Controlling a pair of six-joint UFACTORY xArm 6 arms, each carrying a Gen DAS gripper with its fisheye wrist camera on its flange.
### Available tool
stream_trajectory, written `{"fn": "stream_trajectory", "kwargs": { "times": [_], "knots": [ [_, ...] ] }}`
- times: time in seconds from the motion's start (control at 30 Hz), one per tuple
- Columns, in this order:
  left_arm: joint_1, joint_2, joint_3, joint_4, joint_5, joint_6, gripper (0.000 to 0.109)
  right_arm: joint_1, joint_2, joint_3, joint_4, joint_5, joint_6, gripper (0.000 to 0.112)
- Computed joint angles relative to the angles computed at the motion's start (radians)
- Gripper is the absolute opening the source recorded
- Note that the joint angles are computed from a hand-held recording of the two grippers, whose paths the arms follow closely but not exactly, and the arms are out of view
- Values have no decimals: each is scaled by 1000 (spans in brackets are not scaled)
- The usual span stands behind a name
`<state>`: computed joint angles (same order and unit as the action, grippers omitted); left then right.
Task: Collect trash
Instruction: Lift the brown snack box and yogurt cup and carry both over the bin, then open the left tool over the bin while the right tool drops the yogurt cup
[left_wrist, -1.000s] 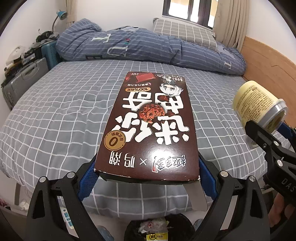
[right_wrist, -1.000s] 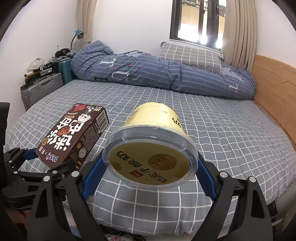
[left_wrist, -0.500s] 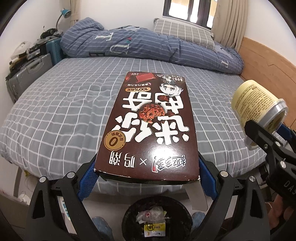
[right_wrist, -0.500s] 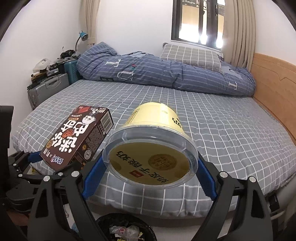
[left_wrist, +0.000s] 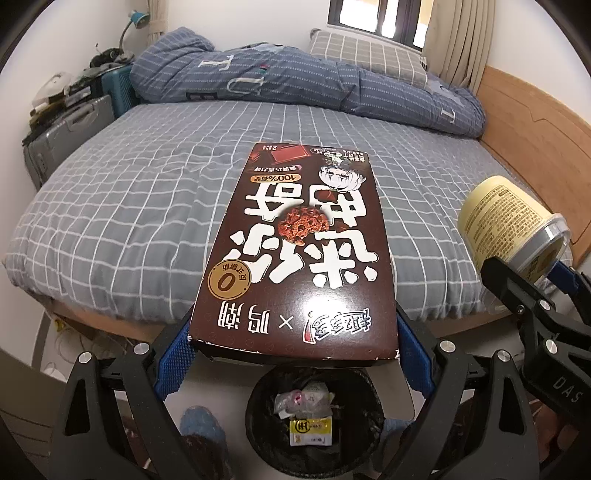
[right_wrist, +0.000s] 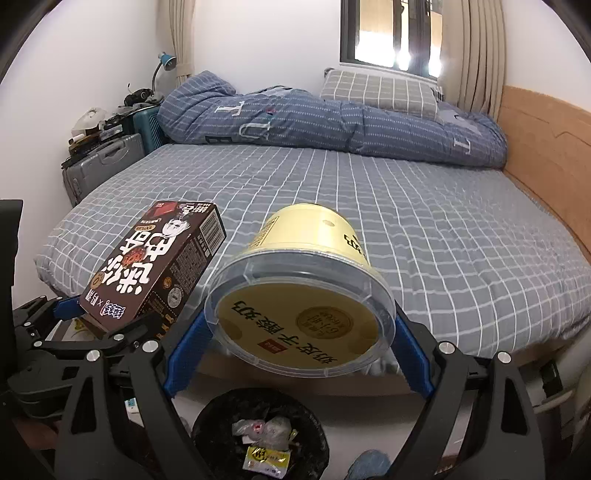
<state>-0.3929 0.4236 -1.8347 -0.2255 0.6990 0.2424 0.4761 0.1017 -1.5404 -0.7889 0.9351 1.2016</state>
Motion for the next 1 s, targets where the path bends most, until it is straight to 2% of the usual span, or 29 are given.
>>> {"fn": "stream_trajectory", "kwargs": {
  "times": [0.43, 0.6, 0.8, 1.0],
  "knots": [
    [19, -105, 182, 45, 3, -25, 90, 41, -46, 91, 54, 31, 29, 85],
    [18, -145, 276, 55, 6, -18, 90, 44, -61, 160, 75, 13, 49, 85],
    [8, -121, 318, 69, 5, -16, 90, 20, -60, 260, 127, -35, 50, 85],
    [-22, -62, 288, 100, 37, -21, 90, -13, -62, 327, 168, -54, 42, 85]
  ]
}}
